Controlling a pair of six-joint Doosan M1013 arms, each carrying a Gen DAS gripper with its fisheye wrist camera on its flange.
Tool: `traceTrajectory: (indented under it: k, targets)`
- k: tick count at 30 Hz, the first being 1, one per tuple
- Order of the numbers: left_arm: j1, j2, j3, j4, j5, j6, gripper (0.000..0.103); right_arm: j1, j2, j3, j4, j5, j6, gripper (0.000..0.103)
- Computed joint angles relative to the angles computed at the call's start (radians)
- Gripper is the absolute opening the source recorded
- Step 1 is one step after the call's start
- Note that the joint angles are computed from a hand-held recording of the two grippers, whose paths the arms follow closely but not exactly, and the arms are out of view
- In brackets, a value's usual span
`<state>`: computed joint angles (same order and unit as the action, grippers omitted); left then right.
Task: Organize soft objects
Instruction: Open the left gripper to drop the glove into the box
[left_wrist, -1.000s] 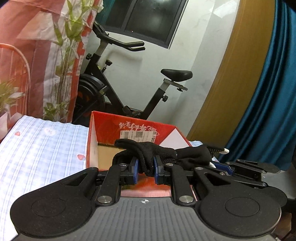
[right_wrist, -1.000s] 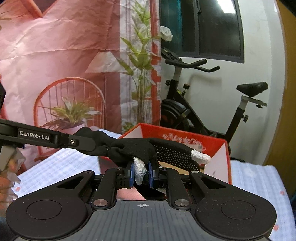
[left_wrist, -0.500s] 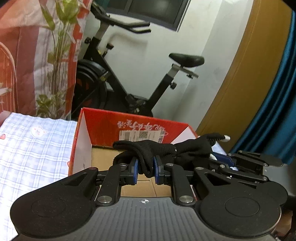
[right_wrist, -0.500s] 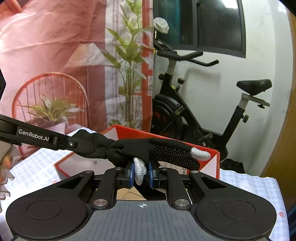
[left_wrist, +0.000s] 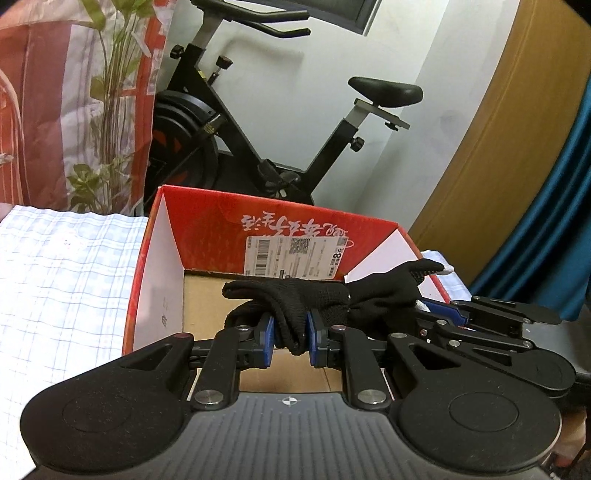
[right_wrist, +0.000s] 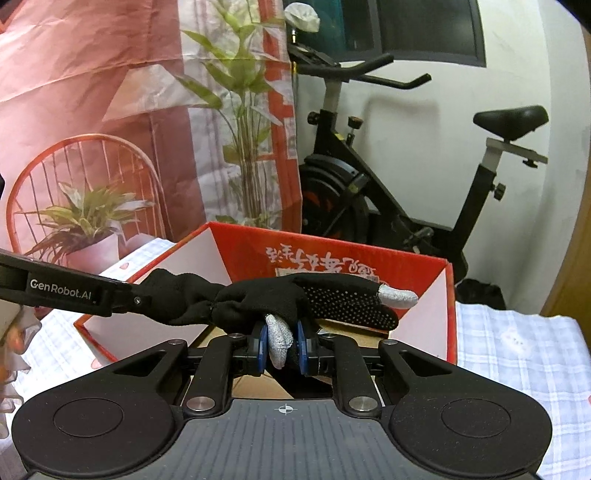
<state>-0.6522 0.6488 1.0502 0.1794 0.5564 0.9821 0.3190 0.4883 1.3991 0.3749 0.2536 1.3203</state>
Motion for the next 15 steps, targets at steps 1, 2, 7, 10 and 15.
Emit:
traceTrajectory:
  k: [1,2,7,10,15]
  targets:
    - [-0.001,0.002,-0.003,0.000,0.006,0.001,0.018,0.000,0.002,-0.002,-0.008,0.005,0.014,0.015]
    - [-0.001,0.004,-0.007,-0.002,0.011,0.006,0.018,0.000,0.005,-0.005,-0.022,0.013,0.031,0.015]
    - [-0.001,0.004,-0.006,-0.001,0.021,0.004,0.018,0.001,0.010,-0.010,-0.034,0.038,0.063,0.016]
    - [-0.003,0.004,-0.006,0.001,0.036,0.029,0.028,0.004,0.008,-0.010,-0.082,0.053,0.113,0.020]
    - [-0.009,-0.017,0.018,0.047,0.036,0.014,0.056,0.021,-0.005,-0.002,-0.357,0.070,0.383,0.028]
